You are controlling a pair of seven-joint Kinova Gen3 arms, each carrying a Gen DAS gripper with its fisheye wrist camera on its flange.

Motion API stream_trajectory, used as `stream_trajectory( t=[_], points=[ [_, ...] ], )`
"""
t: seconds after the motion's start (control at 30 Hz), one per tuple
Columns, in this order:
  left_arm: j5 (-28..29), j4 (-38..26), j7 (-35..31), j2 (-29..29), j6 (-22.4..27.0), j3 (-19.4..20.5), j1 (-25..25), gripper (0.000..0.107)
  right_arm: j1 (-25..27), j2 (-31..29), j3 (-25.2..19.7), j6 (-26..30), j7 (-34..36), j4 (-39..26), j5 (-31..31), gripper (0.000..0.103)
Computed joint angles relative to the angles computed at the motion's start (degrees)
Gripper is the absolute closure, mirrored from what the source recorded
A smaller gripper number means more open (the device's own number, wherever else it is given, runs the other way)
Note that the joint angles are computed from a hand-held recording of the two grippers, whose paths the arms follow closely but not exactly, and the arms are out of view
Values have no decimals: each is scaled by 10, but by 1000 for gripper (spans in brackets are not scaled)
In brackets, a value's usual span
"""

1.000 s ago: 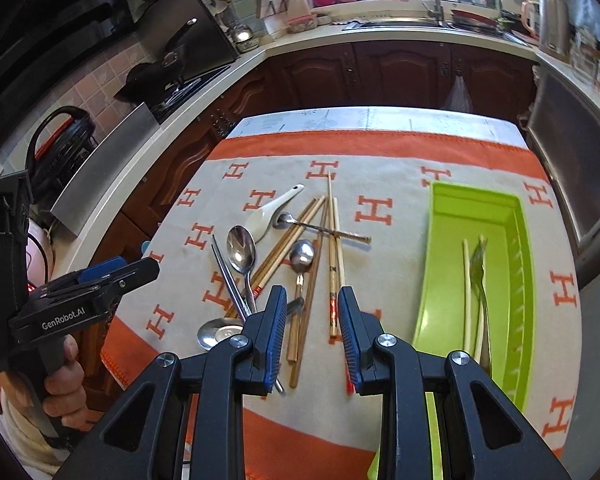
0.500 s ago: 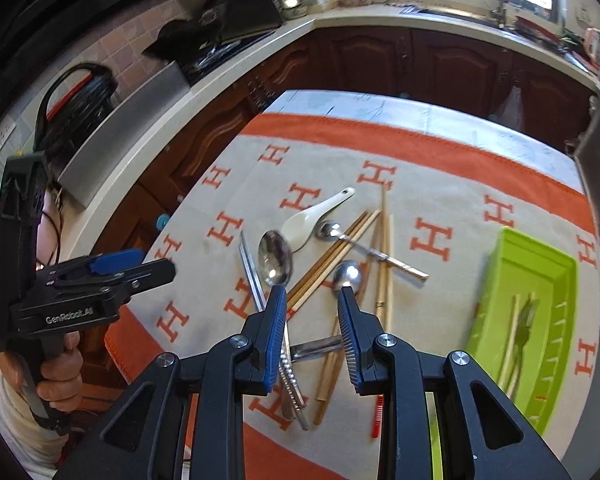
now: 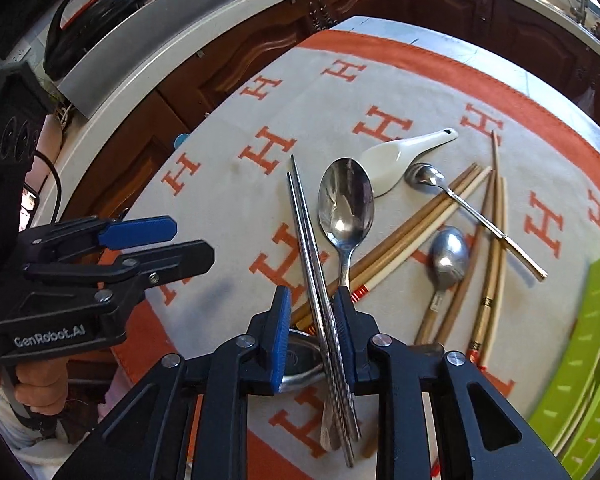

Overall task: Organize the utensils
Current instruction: 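Grasp a steel chopstick from the pile with the right tool, then carry the steel chopstick over the green tray with the right tool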

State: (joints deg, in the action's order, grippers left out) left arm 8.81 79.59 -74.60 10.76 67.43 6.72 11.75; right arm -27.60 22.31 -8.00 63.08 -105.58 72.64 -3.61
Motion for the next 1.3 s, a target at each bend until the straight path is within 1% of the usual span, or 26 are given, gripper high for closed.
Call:
stream_trajectory(
  t=[0.07,0.23,0.3,0.43,0.5,0.57,0.6,0.73,1.0,1.13,1.3],
  points=[
    [9,6,-5,1,-2,-2,-7,55,0,10,0,0,4,-7,1,86],
    [28,15,-18,3,-6,-5,-22,55,3,45,0,18,19,-38,-5,88],
    [34,18,-23,4,-8,-6,-26,55,9,50,-3,8,28,-35,-15,88],
    [43,21,-32,6,-9,-6,-32,55,23,68,-8,13,42,-48,-43,89],
    [48,21,-35,7,-7,-6,-35,55,24,69,-7,6,45,-46,-48,89],
    [50,21,-37,8,-6,-6,-36,55,20,66,-3,3,38,-43,-46,97],
    [53,22,-39,9,-6,-6,-37,55,18,64,-2,0,36,-39,-44,97],
    [58,18,-44,12,-6,-3,-35,55,21,42,-2,-23,29,-11,-44,97],
    [61,3,-44,22,-2,6,-17,55,45,-23,-8,-95,19,58,-76,97],
    [55,-10,-43,26,5,11,-4,55,58,-63,-6,-120,4,95,-88,97],
    [40,-27,-31,28,14,15,16,55,73,-129,1,-145,-30,156,-97,97]
  ],
)
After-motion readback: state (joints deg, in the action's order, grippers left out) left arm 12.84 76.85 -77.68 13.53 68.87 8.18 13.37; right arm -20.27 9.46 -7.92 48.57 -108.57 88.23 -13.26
